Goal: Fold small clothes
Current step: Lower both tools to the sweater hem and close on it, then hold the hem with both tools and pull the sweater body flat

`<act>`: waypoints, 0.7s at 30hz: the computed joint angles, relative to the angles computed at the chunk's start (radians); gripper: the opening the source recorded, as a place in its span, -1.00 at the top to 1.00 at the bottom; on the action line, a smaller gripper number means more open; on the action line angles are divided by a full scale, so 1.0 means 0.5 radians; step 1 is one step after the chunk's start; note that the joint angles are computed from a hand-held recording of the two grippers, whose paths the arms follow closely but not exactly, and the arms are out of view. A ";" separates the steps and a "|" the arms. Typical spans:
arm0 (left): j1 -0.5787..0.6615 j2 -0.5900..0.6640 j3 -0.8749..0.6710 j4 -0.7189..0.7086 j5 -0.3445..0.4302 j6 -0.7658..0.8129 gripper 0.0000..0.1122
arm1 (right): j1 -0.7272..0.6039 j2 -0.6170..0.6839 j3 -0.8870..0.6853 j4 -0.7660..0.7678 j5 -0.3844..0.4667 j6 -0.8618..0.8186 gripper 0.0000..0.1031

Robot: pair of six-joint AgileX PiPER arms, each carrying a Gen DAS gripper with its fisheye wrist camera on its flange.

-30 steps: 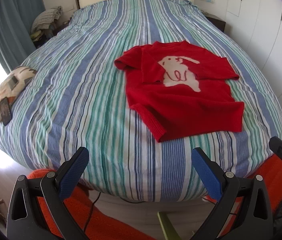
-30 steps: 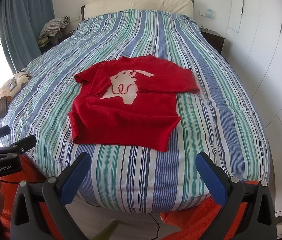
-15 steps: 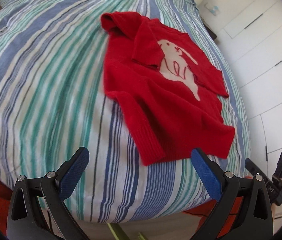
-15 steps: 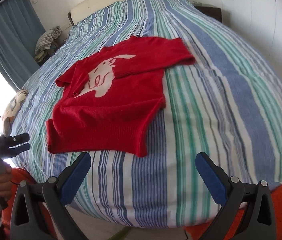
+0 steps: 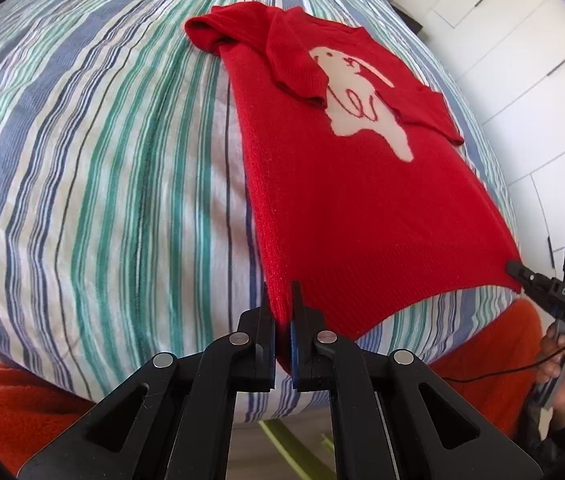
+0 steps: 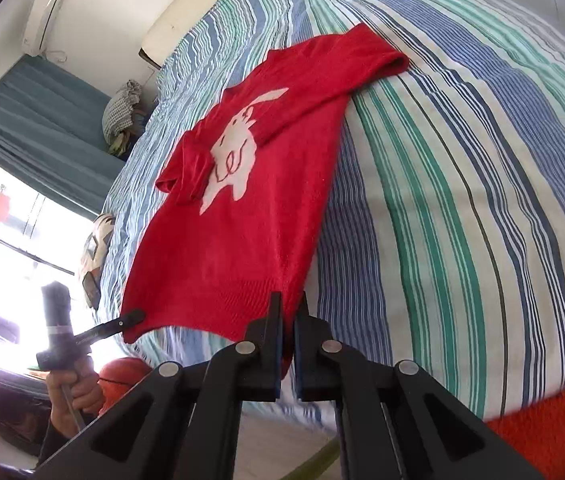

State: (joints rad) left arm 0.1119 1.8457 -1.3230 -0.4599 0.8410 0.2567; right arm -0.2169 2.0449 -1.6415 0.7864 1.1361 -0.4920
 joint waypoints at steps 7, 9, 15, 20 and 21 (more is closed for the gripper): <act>-0.062 0.270 -0.046 0.297 -0.119 -0.248 0.95 | 0.189 0.215 0.046 -0.394 -0.234 0.317 0.92; -0.090 0.233 0.027 0.324 -0.227 -0.306 0.95 | 0.201 0.229 0.047 -0.405 -0.289 0.304 0.93; -0.068 0.167 0.234 0.172 -0.473 -0.239 0.95 | 0.197 0.236 0.061 -0.382 -0.317 0.252 0.96; -0.050 0.127 0.320 0.095 -0.555 -0.127 0.94 | 0.222 0.180 0.143 -0.428 -0.412 0.222 0.97; -0.049 0.108 0.352 0.087 -0.577 -0.109 0.94 | 0.226 0.176 0.151 -0.426 -0.425 0.222 0.97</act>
